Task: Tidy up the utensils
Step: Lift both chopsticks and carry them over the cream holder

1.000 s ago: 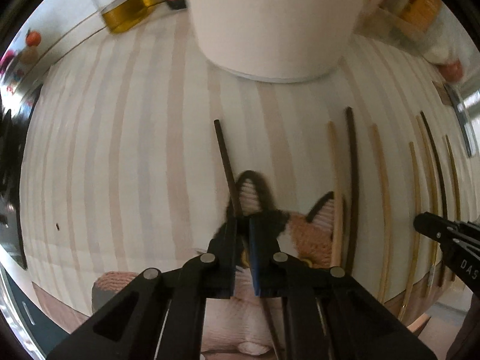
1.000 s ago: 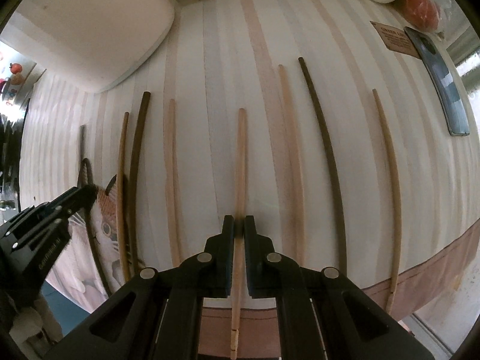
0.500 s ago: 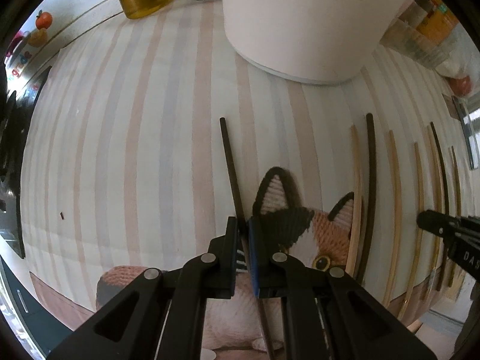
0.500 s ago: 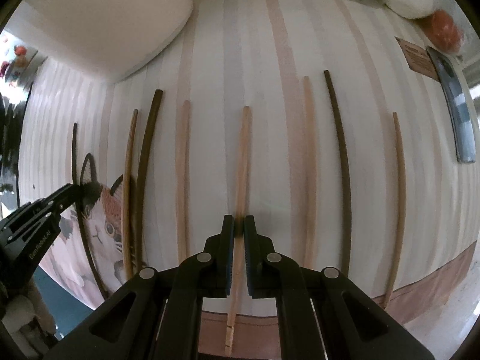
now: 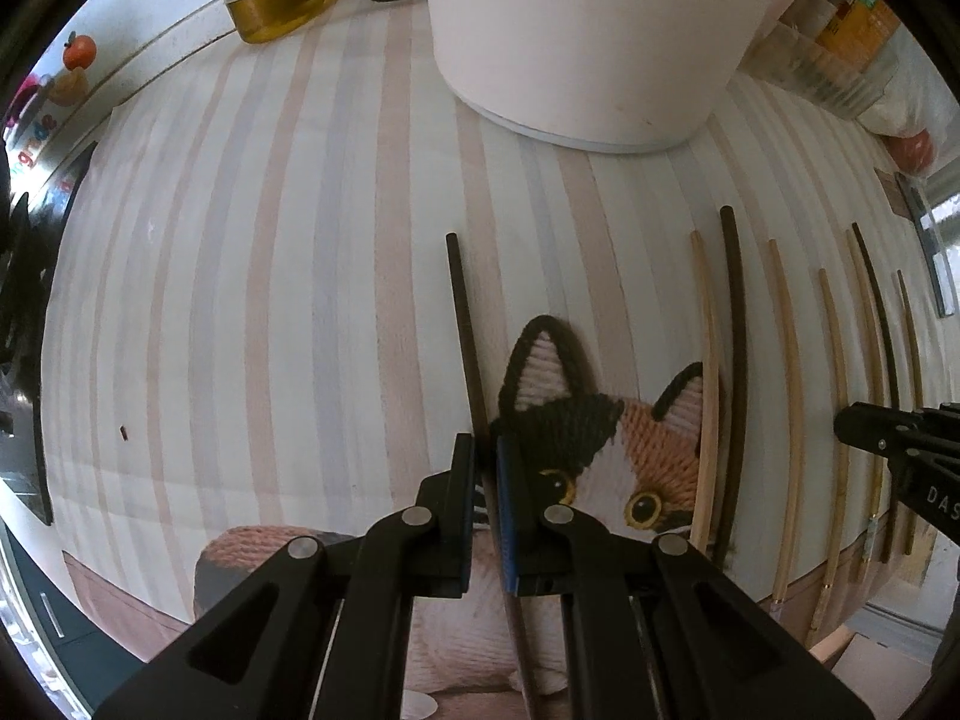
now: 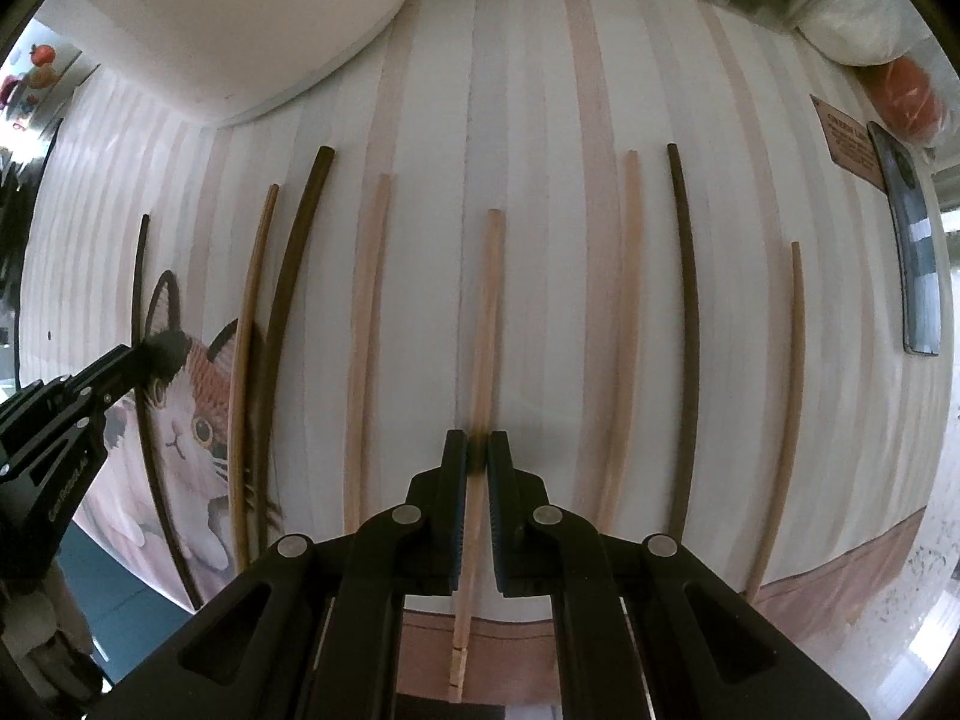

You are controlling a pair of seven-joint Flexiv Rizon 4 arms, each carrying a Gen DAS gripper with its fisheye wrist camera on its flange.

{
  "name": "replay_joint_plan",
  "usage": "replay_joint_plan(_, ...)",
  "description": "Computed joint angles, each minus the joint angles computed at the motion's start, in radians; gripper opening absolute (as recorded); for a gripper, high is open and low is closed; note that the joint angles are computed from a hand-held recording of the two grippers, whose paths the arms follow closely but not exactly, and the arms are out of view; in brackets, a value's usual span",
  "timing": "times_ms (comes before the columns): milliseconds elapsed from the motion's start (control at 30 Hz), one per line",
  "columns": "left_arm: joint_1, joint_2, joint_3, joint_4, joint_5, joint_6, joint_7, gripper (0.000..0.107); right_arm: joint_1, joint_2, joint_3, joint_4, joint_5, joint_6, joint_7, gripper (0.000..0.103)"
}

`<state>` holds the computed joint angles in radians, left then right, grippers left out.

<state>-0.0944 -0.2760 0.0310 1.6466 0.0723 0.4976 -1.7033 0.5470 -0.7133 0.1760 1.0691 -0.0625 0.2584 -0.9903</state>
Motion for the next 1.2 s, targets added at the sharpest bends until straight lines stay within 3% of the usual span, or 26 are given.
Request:
replay_joint_plan(533, 0.004, -0.011, 0.004, -0.013, -0.001, 0.007, -0.004, 0.004, -0.001, 0.038, -0.005, 0.091, -0.027, 0.07, 0.017, 0.007)
replay_joint_plan(933, 0.014, 0.032, 0.0, -0.01, -0.022, 0.042, 0.031, 0.003, -0.035, 0.183, 0.02, 0.345, 0.0, 0.38, 0.135, 0.006)
replay_joint_plan(1200, 0.019, 0.059, -0.005, -0.049, -0.035, 0.092, 0.031, 0.003, -0.038, 0.266, 0.025, 0.435, -0.041, 0.5, 0.186, 0.006)
